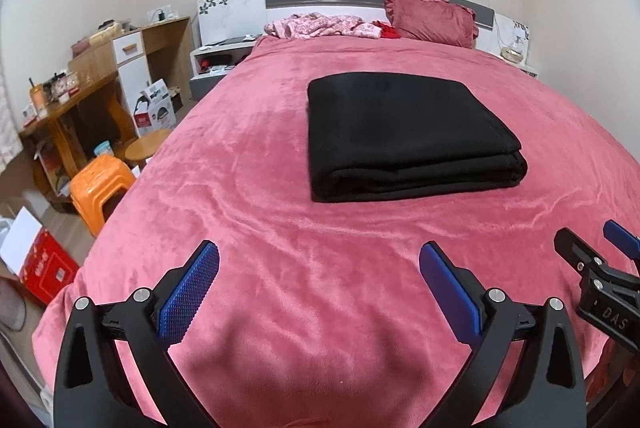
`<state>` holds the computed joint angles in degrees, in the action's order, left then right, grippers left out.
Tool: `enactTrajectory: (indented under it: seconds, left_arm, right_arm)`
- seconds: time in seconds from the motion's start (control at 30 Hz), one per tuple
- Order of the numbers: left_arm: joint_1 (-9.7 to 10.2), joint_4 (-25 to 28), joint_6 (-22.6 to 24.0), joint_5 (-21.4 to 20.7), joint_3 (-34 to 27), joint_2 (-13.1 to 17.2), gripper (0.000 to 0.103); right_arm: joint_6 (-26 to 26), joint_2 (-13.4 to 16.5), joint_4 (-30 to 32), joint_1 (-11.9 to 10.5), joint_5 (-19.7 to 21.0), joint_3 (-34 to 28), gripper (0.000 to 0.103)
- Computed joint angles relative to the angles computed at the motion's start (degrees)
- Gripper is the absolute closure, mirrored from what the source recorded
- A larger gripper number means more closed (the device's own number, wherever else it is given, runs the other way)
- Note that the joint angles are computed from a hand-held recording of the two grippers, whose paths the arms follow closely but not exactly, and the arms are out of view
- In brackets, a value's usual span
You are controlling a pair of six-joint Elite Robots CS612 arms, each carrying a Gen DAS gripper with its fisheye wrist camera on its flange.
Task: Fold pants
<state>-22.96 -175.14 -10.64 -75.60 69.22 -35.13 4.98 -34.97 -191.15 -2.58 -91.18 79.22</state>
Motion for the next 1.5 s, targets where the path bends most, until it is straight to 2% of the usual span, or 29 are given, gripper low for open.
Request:
enactTrajectory:
  seconds: [0.2,0.37,0.6,0.87,1.5]
  left_arm:
    - [0.02,-0.7,0.8,0.2,0.1,0.0,0.004]
    - [-0.15,-1.2,1.8,0.8,0.3,0.0,0.004]
    - [-0.09,-2.1,0.9,1.0,0.3,0.2,0.004]
    - [0.12,-1.3,-0.8,0.6,0.2,0.1,0.004]
    - [0.19,-0.3,-0.2,0.3,0.1,0.1,0.004]
  right_arm:
    - [-2.5,0.2,-1.2,0.2,0.2,-0.1,0.002]
    - [-1.9,0.3,-0.8,0.0,0.7,-0.3,0.002]
    - [-1.8,0.3,-0.3,-0.1,0.9,-0.3,0.002]
    - [-1.7,0.2,0.2,-0.2,1.3,-0.4,0.002]
    - [-1.2,0.3,1.3,-0.4,1.7,-0.5,0.002]
